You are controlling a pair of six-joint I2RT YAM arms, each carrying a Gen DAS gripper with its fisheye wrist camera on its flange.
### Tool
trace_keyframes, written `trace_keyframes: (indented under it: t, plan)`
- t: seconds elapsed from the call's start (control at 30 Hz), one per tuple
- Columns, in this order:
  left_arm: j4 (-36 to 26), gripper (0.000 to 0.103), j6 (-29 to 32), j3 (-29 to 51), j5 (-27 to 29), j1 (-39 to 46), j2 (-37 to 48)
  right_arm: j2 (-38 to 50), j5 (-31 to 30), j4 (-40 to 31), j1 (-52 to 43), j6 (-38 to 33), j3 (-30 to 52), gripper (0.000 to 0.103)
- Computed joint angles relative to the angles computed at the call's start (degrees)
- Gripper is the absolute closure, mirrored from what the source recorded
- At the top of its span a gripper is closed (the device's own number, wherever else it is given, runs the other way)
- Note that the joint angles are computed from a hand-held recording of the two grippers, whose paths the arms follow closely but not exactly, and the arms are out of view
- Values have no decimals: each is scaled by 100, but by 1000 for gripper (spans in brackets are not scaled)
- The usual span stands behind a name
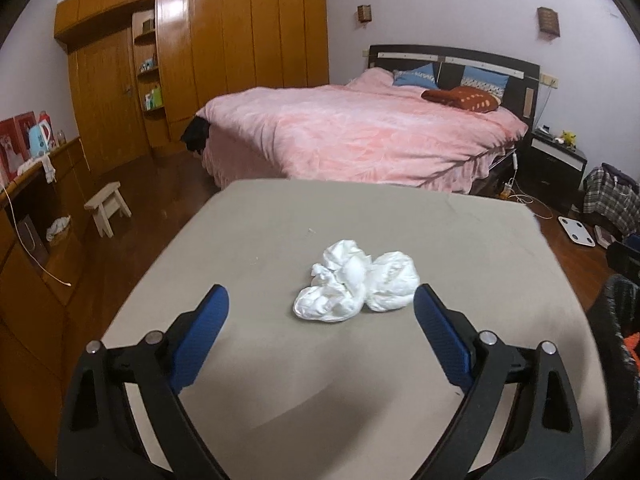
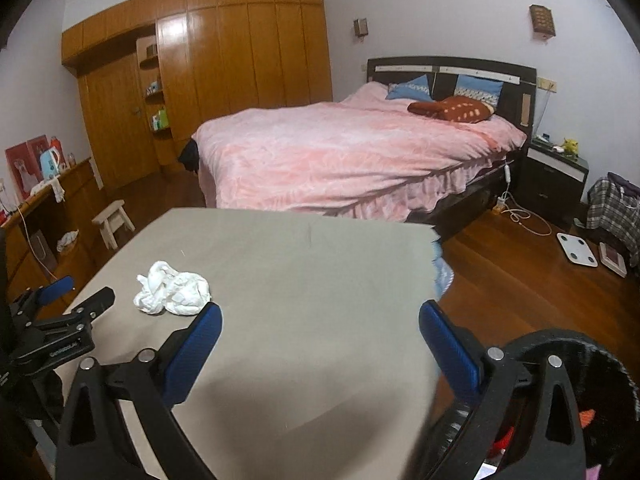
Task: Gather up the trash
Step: 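Move both tools back over the white tissues on the table, then grasp one white tissue with the left tool while the right tool grasps the other tissue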
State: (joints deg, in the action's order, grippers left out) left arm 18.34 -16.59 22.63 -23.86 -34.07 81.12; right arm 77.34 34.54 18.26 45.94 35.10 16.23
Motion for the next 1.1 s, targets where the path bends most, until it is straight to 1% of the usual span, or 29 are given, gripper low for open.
trace_keyframes:
  t: [0.03, 0.1, 0.17, 0.3, 0.37, 0.4, 0.43, 0.47, 0.5, 0.53, 0.57, 0.6, 0.63, 0.7, 0.73, 0.83, 0.93, 1.07, 1.1]
  plan:
    - [113, 18, -5, 83, 98, 75, 237, 229, -74, 153, -71, -55, 65, 6]
    - [367, 18, 51, 187, 338, 294, 639, 494, -164, 321, -155, -136, 143, 6]
    - [538, 21, 104, 362, 573, 500, 1062, 739, -206, 461, -197, -213, 239, 6]
    - [765, 23, 190, 619, 866, 696, 1629, 1112, -321, 629, -305, -356, 394, 6]
    - [844, 26, 253, 727, 986, 771, 1855, 1257, -339, 678, -303, -356, 455, 6]
    - [839, 31, 267, 782, 1038, 790, 1941, 1327, -348, 696, -294, -352, 485, 6]
    - [779, 40, 299, 888, 1197, 852, 2068, 1394, -330, 691, -247, -315, 519, 6]
    - [744, 45, 294, 961, 1313, 877, 2169, 1456, -343, 701, -243, -315, 552, 6]
    - [706, 52, 301, 1035, 1485, 932, 2274, 1521, -357, 698, -239, -318, 603, 6]
    - [718, 55, 315, 1079, 1560, 957, 2360, 1561, -360, 705, -227, -321, 620, 6]
    - [742, 57, 325, 1099, 1580, 959, 2396, 1609, -347, 701, -205, -324, 651, 6]
    - [819, 63, 342, 1066, 1631, 968, 2384, 1649, -332, 695, -183, -330, 679, 6]
    - [890, 72, 362, 1028, 1703, 977, 2364, 1677, -322, 685, -168, -331, 698, 6]
    - [905, 77, 358, 1025, 1730, 962, 2322, 1732, -333, 658, -153, -326, 754, 6]
    - [944, 84, 365, 980, 1742, 958, 2273, 1740, -336, 661, -145, -323, 763, 6]
    - [1000, 85, 346, 837, 1760, 976, 2098, 1761, -353, 652, -140, -347, 816, 6]
    - [1002, 85, 330, 681, 1595, 990, 1901, 1802, -389, 651, -163, -416, 888, 6]
    - [951, 85, 521, 531, 1460, 1084, 1733, 1845, -434, 676, -201, -446, 925, 6]
    - [925, 83, 564, 536, 1476, 1123, 1752, 1875, -449, 679, -208, -442, 942, 6]
